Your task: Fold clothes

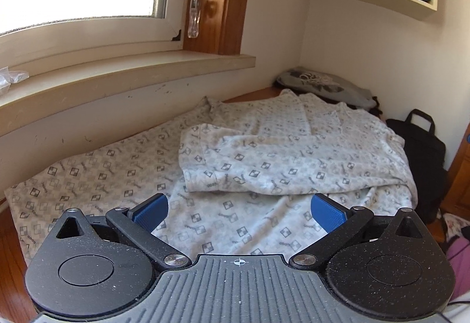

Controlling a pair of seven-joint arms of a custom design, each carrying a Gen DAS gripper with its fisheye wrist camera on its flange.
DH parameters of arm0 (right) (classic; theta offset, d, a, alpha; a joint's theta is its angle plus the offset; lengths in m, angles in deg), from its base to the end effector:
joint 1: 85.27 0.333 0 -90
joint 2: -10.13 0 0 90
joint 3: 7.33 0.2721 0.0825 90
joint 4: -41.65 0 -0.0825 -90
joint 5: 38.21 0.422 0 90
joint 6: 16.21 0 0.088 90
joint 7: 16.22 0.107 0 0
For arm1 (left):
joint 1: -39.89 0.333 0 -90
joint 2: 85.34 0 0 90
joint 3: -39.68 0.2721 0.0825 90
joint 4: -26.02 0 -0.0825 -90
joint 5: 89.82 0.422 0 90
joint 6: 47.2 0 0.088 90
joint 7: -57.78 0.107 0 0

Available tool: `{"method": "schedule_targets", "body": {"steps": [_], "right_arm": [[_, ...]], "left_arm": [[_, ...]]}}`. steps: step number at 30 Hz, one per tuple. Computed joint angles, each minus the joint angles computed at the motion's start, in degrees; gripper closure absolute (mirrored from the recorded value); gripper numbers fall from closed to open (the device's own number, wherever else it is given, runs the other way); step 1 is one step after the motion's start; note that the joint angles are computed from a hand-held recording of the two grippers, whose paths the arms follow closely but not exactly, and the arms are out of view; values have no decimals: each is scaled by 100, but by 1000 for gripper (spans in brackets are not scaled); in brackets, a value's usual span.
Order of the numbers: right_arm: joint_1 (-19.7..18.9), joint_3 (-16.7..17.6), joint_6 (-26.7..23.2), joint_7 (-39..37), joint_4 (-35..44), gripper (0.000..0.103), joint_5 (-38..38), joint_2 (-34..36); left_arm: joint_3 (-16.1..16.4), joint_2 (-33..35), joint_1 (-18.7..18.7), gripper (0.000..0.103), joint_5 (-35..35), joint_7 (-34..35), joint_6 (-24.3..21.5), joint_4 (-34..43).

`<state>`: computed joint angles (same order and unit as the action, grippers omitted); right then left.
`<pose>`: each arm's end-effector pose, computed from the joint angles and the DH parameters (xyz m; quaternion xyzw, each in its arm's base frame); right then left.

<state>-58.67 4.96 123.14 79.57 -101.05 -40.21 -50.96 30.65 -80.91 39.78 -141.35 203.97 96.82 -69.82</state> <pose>0.2571 0.2442 0.6875 -0.7700 0.4137 -0.2956 0.3855 0.6630 -0.0966 0.5849 -0.4060 0.7642 -0.4697 0.1748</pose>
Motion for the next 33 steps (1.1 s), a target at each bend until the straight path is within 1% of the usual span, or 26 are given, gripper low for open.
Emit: {"method": "schedule_targets", "body": {"steps": [26,30,33], "right_arm": [[40,-14,7,-10,-38,0,67,27],[64,-11,-4,-26,-8,0,90,174],[122,-45,-126,-41,208,0,182,509]], "left_arm": [[2,-15,-13,0,91,-1,63,-29],[1,-28,-12,0,74,17,87,-40],[4,-32,-17,0,81,16,119,-44]]}}
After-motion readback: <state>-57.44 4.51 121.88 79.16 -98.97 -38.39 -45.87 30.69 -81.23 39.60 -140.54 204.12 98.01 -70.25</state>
